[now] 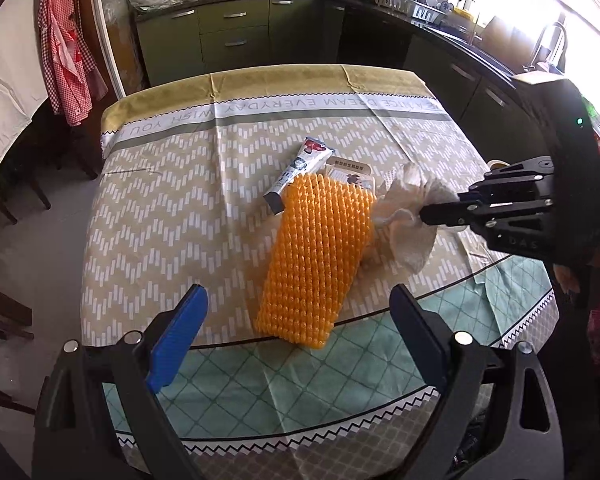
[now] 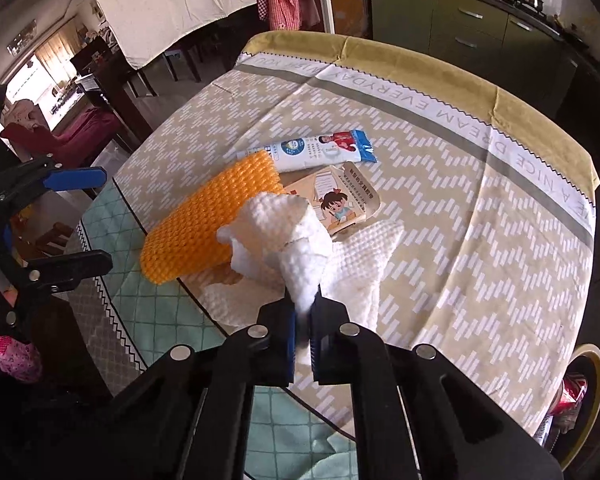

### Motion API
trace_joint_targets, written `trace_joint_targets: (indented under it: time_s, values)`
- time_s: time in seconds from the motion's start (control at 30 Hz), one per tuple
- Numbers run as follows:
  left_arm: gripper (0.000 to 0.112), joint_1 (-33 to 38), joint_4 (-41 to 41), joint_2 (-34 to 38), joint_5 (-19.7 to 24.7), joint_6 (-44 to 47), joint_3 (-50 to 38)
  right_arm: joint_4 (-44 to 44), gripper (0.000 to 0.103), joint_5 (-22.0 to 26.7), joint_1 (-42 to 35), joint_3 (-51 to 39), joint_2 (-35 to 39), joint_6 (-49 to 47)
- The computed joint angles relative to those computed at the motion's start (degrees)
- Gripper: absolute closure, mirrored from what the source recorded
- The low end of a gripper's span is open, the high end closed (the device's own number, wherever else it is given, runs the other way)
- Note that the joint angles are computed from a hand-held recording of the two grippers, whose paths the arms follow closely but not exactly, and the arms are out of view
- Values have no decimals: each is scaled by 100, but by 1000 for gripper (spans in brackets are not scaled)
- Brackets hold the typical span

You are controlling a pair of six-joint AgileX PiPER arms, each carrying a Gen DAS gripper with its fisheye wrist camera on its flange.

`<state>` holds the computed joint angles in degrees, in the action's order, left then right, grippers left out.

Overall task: Collect trash
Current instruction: 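Reach the right gripper to the white tissue and grasp it, then carry the tissue over the bin and open the right gripper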

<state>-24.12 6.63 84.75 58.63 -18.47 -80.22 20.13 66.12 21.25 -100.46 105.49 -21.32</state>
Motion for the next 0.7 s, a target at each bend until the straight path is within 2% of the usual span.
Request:
trace_joint_targets:
  time_s: [0.23,0.37,0.53,0.7]
  values:
    - [25,-154,26,65,-1,-35,-63,213,97,11,-879,404,-1012,-225]
    - [24,-243,20,146,-30,-41,-118,140,97,80,-1665,608,-1470,-326]
    - [24,-433,1,284,-82,-55,-225,-163,97,239,-2855,515,-1519,-330]
    - [24,-664,35,481,-65,-95,-406,-208,97,282,-4067,339,-1018,-480]
